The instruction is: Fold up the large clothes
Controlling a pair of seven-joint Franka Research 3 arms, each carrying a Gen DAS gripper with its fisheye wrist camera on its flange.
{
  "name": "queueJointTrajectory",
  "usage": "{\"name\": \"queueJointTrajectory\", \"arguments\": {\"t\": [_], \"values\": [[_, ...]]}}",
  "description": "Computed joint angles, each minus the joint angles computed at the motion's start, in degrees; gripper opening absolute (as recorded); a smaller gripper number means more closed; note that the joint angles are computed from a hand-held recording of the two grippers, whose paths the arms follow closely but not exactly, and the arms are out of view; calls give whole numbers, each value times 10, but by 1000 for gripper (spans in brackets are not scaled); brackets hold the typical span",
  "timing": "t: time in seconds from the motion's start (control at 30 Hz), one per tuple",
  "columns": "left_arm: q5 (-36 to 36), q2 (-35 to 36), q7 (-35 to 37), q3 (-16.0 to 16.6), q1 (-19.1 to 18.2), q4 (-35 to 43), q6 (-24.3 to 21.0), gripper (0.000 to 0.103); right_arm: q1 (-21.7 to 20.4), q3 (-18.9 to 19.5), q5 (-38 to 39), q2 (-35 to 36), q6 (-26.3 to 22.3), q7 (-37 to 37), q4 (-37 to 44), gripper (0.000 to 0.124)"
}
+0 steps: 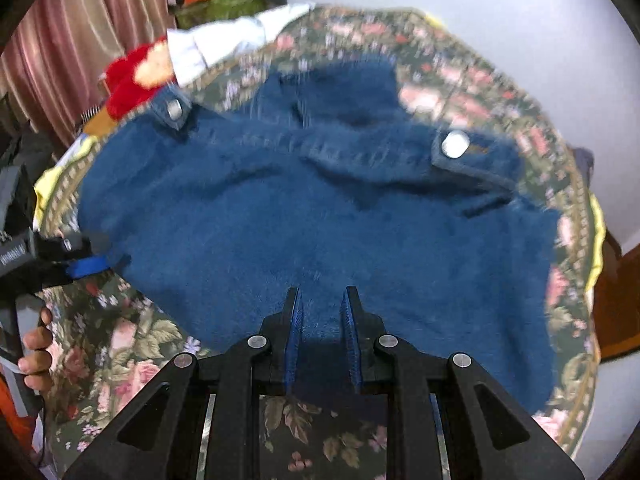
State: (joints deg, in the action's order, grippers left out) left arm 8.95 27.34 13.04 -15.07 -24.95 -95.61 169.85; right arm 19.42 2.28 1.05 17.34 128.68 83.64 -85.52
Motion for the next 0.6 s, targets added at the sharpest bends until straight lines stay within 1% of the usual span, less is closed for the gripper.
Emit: {"name": "queueJointTrajectory", "arguments": {"t": [0.03,0.07,0.1,0.13,0.17,0.2,0.23,0.27,0.3,0.33,0.37,0.4,0.43,0.5,0.53,0.57,0.6], "values": [[-13,11,7,-14,12,3,15,99,-1,0,1,10,-9,1,6,16],[-25,21,9,-25,21,4,35,98,-3,0,7,12,-3,-1,1,16],[-32,25,8,-28,25,3,52,96,-6,2,16,9,13,-6,-9,16],[-34,30,1,-21,21,6,65,94,-10,3,26,7,21,-13,-15,16],[-28,32,-10,0,5,14,70,93,-14,5,39,7,20,-19,-15,16],[-18,37,-22,25,-14,29,62,93,-19,7,53,8,18,-24,-14,16],[-9,44,-29,38,-24,45,51,93,-22,8,63,8,18,-28,-14,16],[5,48,-52,71,-49,59,39,93,-28,10,81,9,17,-33,-15,16],[24,53,-84,109,-79,74,25,93,-32,11,92,9,17,-38,-14,16],[42,62,-107,132,-98,95,1,93,-36,12,106,9,18,-43,-17,16],[58,70,-120,144,-108,113,-20,93,-39,13,117,8,22,-46,-20,16],[77,80,-132,156,-120,139,-49,93,-40,14,124,6,26,-48,-24,16],[93,90,-136,162,-127,166,-86,90,-41,14,132,4,30,-52,-28,16],[114,111,-131,157,-133,228,-182,72,-41,14,137,1,32,-55,-33,16],[122,118,-129,151,-132,248,-210,68,-40,14,137,-1,32,-56,-34,16],[130,125,-130,146,-130,263,-224,60,-39,13,134,-3,30,-55,-35,16],[141,120,-136,142,-127,259,-223,50,-37,11,130,-4,27,-52,-35,16]]}}
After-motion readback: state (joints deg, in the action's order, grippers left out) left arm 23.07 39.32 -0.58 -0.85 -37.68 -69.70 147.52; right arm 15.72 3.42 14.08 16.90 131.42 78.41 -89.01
